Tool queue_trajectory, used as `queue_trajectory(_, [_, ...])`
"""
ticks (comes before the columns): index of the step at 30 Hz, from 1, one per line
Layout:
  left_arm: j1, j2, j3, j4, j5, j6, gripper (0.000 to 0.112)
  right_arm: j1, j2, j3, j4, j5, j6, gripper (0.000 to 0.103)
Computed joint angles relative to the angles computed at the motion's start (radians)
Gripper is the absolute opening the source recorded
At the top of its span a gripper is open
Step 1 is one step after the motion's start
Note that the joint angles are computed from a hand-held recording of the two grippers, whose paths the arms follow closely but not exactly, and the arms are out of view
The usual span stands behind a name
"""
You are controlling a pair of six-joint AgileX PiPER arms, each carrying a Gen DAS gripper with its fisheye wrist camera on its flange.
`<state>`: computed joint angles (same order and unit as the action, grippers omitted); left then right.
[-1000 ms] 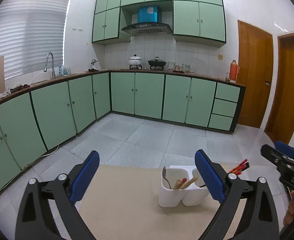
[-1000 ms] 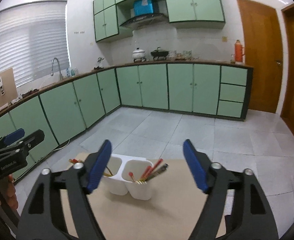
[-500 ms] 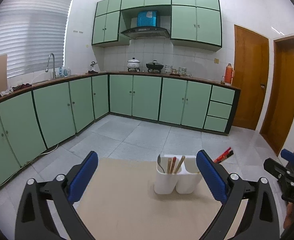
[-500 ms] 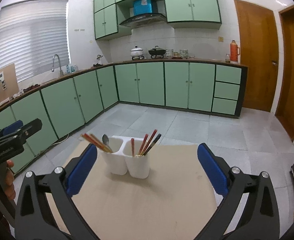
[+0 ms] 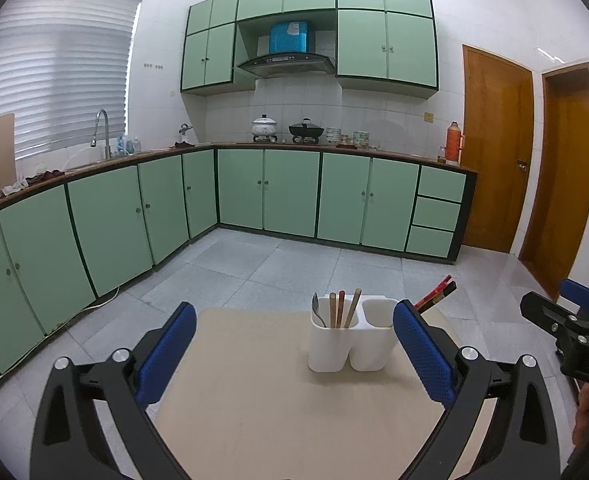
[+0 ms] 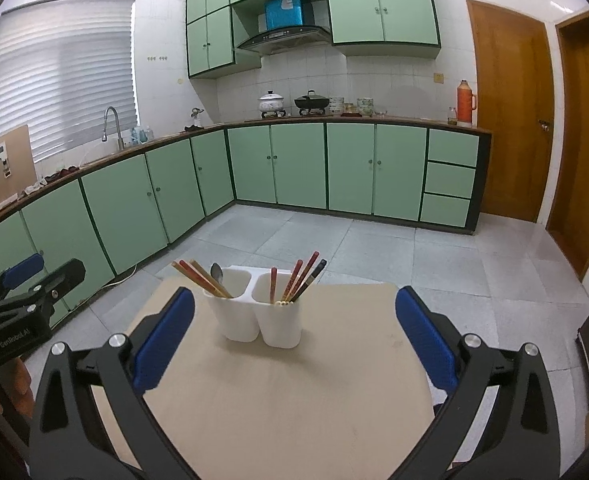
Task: Organize utensils
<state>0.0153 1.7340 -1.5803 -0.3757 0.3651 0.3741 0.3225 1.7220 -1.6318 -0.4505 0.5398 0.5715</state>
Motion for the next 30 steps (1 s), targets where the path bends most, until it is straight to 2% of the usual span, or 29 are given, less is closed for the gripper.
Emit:
queue_trajectory(16, [0.002,-0.008,0.000,-0.063,-0.001,0.077,0.097,-0.001,0.020,-0.063,0.006,0.037,-0.017,0.098])
queue_trajectory(30, [-0.005,-0.013,0.009,-0.075,-0.004,0.101,0.097,-0.008,0.010,-0.054,0.010,0.038,-0.025,0.098])
